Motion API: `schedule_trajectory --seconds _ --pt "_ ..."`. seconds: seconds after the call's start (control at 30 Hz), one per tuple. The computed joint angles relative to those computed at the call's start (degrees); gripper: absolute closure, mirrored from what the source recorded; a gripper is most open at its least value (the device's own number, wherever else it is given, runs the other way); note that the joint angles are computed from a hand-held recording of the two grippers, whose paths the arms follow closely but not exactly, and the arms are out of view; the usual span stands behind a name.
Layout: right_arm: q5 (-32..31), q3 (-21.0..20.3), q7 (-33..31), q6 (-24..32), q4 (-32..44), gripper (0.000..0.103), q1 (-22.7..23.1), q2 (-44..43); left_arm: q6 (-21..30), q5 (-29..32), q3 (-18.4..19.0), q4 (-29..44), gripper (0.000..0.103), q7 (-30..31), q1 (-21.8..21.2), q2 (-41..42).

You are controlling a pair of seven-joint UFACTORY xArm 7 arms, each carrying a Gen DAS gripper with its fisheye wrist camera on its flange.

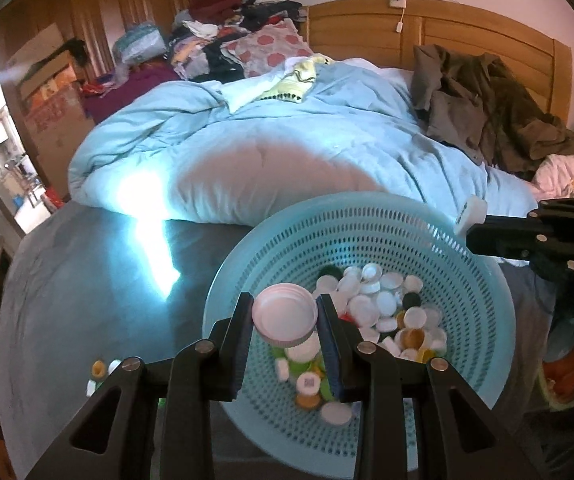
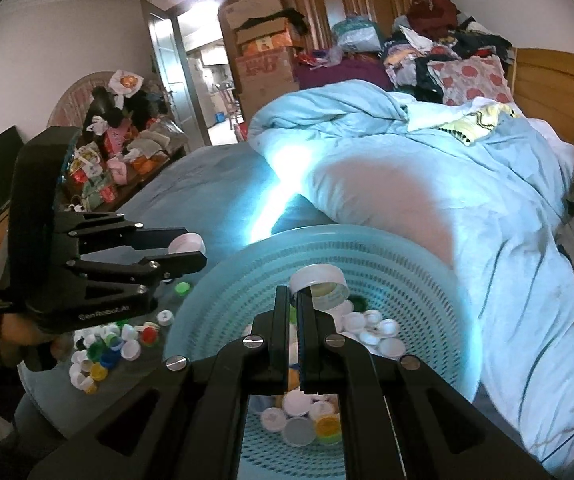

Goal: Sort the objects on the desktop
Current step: 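Carry both caps over the blue basket and open both grippers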

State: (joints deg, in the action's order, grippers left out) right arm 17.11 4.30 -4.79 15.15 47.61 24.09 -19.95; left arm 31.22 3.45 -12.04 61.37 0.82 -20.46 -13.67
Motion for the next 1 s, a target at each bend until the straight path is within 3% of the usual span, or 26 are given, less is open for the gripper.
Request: schedule_trajectory --seconds 0.3,0.63,0.67,0.7,0.77,0.87,1.0 --pt "1.79 -1.97 -3.41 4.16 4.52 0.1 -2.45 4.33 7.34 -7.14 1.48 12.29 0.069 3.92 -0.78 11.33" --pt "5.93 -0.71 -7.14 3.86 6.02 0.1 -3.66 8.63 8.87 -9.72 0.89 15.2 0.069 4.79 -1.53 16.79" --pt "6.58 -0.69 -7.57 3.76 5.83 0.1 -3.61 8.82 8.88 -10.28 0.87 15.25 0.063 5.21 -1.52 16.99" --pt "6.87 -0.6 -7.77 3.68 5.77 0.1 -3.71 8.95 8.53 -10.26 0.81 15.05 0.048 5.15 -1.64 17.06" --pt "7.97 -0.54 -8.38 3.09 5.05 0.1 -3.66 8.75 7.37 -9.83 0.73 14.63 0.037 5.05 -1.88 16.97" --pt "8.88 -0.48 -8.59 2.44 4.42 0.097 -3.68 8.47 6.51 -9.7 0.63 14.12 0.034 5.37 -2.09 16.41" --pt "8.29 -0.1 -7.3 1.03 2.97 0.078 -3.88 7.09 5.32 -9.22 0.69 13.68 0.027 4.89 -2.19 15.61"
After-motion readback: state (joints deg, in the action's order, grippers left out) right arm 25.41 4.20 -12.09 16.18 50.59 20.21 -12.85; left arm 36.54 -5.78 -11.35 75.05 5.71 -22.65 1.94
